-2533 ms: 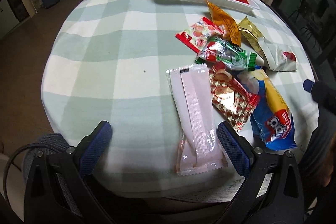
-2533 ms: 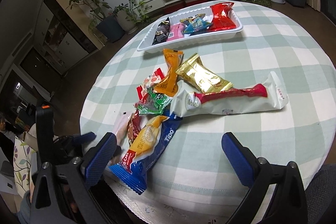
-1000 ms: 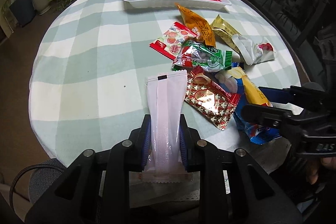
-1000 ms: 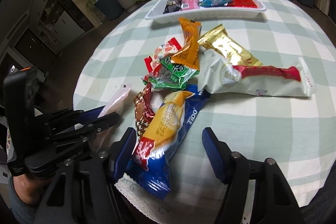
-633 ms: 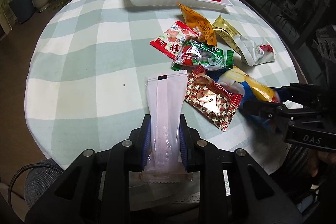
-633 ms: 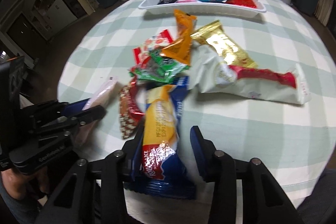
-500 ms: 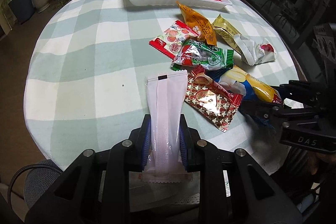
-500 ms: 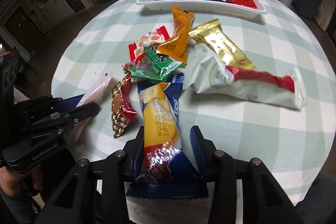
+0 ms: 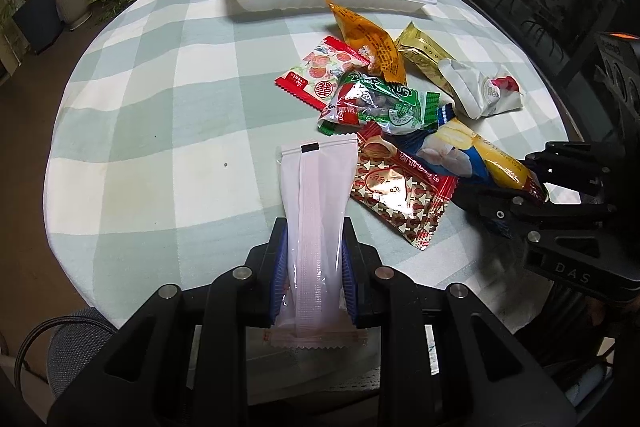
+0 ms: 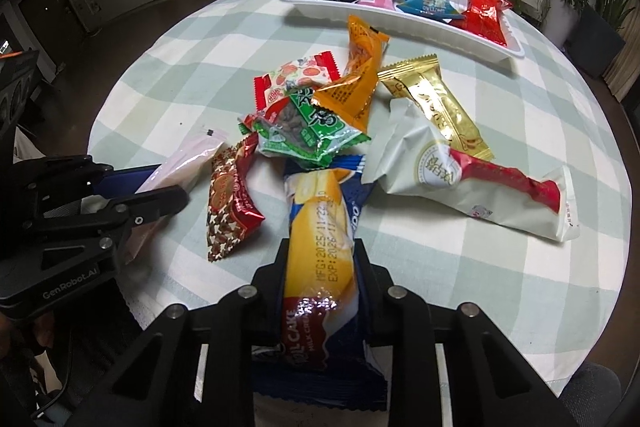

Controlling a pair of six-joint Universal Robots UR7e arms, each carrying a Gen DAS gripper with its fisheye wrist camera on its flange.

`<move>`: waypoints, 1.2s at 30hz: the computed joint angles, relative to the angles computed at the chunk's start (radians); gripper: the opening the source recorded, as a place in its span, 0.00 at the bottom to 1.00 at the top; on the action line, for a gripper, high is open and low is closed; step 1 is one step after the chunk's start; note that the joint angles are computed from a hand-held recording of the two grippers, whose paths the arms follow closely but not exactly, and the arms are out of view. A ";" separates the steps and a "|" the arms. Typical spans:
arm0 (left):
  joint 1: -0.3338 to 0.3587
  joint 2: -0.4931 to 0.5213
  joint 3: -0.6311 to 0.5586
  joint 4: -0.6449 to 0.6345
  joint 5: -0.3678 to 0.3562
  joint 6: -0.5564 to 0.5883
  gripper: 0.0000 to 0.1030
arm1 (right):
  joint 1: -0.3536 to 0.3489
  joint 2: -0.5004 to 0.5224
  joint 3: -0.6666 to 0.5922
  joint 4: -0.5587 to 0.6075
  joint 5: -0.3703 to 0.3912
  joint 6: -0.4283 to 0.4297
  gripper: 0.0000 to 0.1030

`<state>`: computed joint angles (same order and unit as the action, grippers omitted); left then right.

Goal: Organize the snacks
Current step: 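Hold the pink-white wrapper with the left tool while the right tool grasps the blue Tipo bag, then carry the pink-white wrapper and blue Tipo bag over the white tray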

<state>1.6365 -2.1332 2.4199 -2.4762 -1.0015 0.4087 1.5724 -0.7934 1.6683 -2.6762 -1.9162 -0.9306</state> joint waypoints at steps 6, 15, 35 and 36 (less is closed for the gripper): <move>0.008 -0.007 -0.003 0.003 -0.019 0.001 0.21 | -0.012 -0.035 0.016 0.048 0.050 0.019 0.27; 0.014 -0.033 -0.025 0.036 -0.061 -0.016 0.21 | -0.027 -0.079 0.010 0.149 0.142 0.057 0.27; -0.018 0.051 -0.180 0.030 -0.150 -0.051 0.21 | -0.075 -0.085 -0.196 0.346 0.333 0.186 0.27; -0.023 0.066 -0.196 0.021 -0.148 -0.049 0.21 | -0.075 -0.078 -0.216 0.340 0.334 0.193 0.27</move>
<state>1.6134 -2.0675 2.2236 -2.4556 -1.1495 0.3600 1.4979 -0.8718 1.4522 -2.3364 -1.5822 -0.7373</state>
